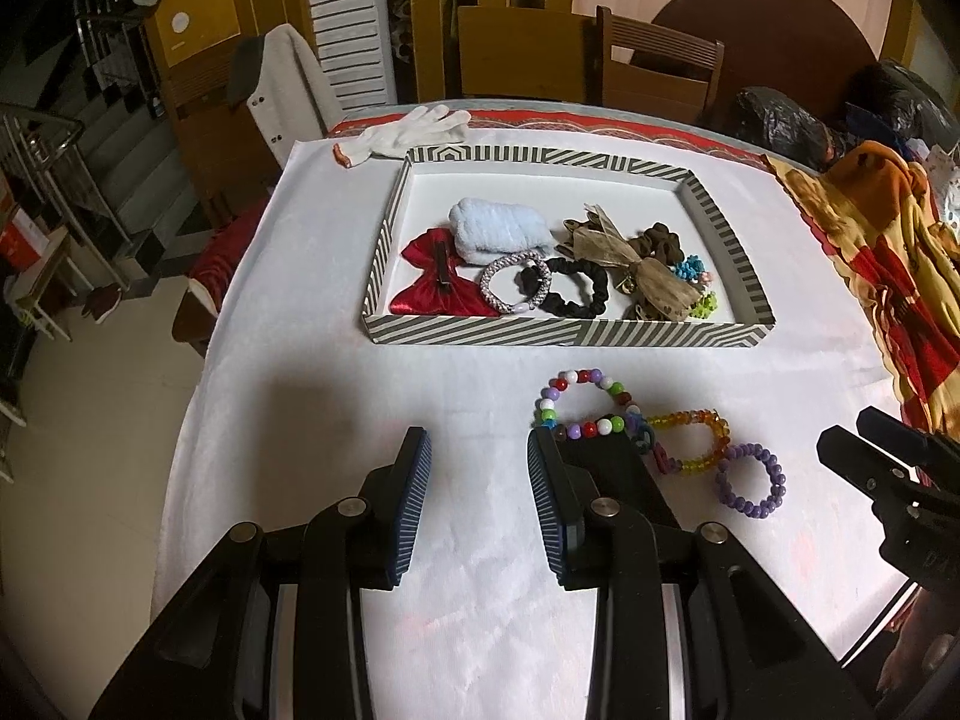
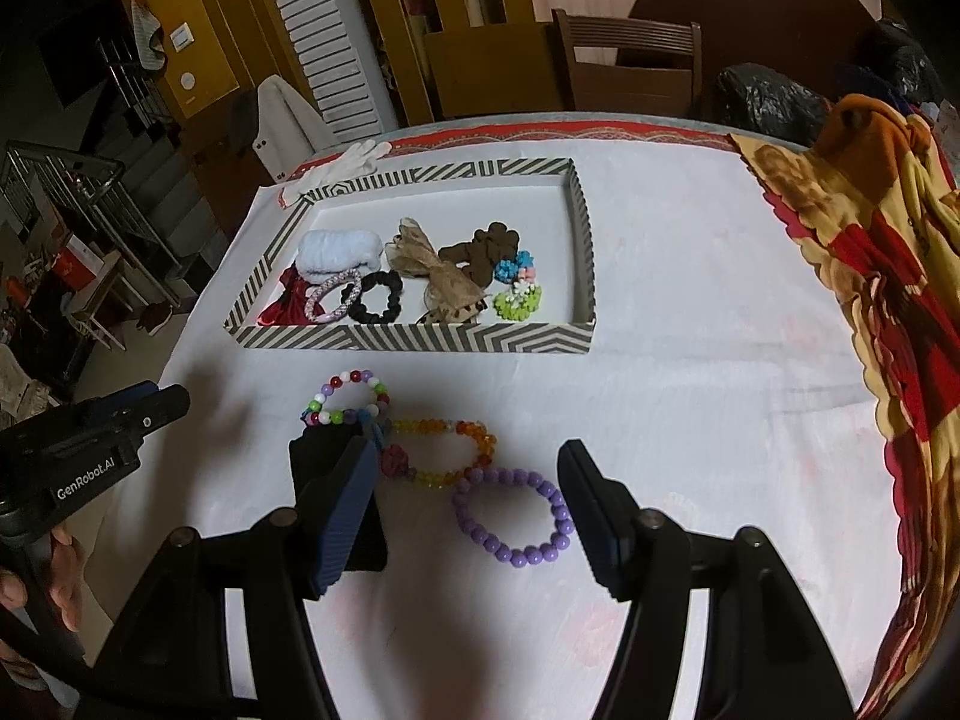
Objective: Organize jewelry
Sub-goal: 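Withdraw both tools from the tray toward the remaining bracelets, then grasp the black hair clip with the left tool while the right tool grasps the purple bracelet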
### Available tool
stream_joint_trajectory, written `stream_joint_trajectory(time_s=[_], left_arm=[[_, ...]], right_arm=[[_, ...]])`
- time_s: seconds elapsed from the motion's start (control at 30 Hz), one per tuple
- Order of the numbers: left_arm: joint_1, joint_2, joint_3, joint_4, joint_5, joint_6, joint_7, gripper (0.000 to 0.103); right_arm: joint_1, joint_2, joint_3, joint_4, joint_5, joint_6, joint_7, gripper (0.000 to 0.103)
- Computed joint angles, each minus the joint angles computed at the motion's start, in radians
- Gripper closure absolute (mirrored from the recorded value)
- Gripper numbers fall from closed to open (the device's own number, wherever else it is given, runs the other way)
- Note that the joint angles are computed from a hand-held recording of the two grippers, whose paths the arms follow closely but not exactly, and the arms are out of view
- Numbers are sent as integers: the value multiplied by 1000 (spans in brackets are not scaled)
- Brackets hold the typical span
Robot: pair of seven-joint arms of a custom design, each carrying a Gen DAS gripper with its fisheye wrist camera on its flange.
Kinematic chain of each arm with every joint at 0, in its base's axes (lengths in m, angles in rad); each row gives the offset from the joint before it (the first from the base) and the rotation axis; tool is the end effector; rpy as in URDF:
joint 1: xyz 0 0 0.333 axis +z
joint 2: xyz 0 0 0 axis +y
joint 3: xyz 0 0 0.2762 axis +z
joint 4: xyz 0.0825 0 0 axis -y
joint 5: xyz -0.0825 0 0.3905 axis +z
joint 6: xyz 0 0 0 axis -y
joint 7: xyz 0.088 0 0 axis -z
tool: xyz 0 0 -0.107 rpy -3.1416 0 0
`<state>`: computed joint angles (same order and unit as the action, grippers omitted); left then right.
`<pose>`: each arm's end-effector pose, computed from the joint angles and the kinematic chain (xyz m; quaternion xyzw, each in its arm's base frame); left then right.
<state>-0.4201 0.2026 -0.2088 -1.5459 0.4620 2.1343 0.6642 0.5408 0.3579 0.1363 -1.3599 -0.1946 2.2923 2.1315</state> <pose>0.5493 -0.3616 0.5394 -0.7197 0.6390 -0.1865 0.1973 0.5613 0.4249 0.5473 -0.7341 0.6132 -0.1128 0.2691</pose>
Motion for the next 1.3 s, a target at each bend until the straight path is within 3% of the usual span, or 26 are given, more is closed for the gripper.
stream_joint_trajectory(time_s=[0.87, 1.3], left_arm=[[-3, -1, -7, -19, -30, -2, -8, 75], [32, 9, -16, -60, -218, 62, 59, 75]], right_arm=[[-8, -36, 5, -62, 8, 7, -9, 36], [-46, -95, 13, -198, 61, 10, -21, 35]])
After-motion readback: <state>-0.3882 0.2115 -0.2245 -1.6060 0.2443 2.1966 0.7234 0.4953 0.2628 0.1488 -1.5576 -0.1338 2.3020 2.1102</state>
